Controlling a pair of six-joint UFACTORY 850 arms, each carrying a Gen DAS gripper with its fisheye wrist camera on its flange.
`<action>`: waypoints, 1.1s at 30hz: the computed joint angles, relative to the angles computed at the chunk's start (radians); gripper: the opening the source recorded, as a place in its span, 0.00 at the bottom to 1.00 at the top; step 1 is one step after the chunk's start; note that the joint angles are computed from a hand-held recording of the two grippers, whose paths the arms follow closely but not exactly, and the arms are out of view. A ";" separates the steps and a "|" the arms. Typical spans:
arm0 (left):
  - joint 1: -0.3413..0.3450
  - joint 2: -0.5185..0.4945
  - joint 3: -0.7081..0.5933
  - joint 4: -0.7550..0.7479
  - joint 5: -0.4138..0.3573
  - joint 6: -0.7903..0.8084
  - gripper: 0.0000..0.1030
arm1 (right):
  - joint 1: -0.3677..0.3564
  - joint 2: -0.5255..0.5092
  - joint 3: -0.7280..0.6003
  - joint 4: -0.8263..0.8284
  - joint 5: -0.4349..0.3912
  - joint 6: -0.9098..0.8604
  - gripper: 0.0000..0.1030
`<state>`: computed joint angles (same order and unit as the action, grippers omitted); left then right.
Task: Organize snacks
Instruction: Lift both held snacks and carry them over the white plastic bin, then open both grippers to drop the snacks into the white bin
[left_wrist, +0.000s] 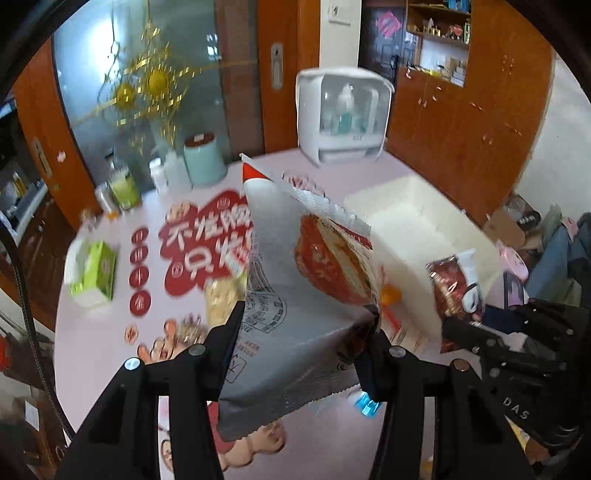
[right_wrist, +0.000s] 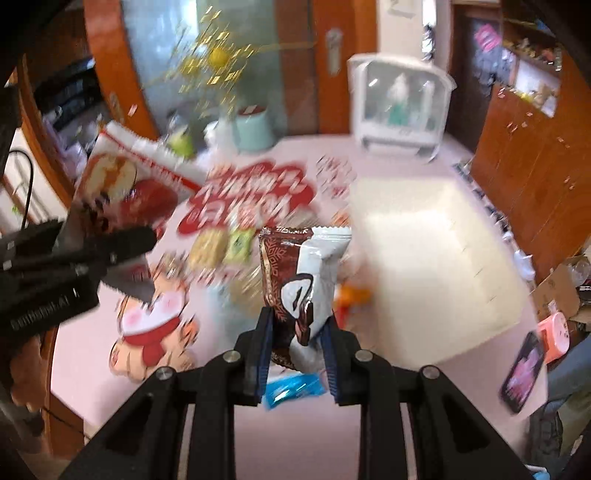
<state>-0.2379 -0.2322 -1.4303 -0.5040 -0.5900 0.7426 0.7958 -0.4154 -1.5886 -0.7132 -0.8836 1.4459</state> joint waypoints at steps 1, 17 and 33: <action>-0.026 -0.009 -0.017 0.029 0.009 -0.048 0.49 | -0.009 0.028 0.028 -0.029 -0.001 0.021 0.25; -0.386 -0.314 -0.375 0.681 -0.013 -0.841 0.51 | -0.273 0.266 0.393 -0.046 0.203 0.020 0.26; -0.424 -0.395 -0.457 0.834 -0.121 -1.007 0.92 | -0.389 0.262 0.437 0.128 0.339 -0.166 0.46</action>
<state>-0.6621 -0.6272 -1.8870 0.3305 -0.7112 -0.2647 0.4063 -0.1538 -1.1515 -0.5852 -0.5449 1.2798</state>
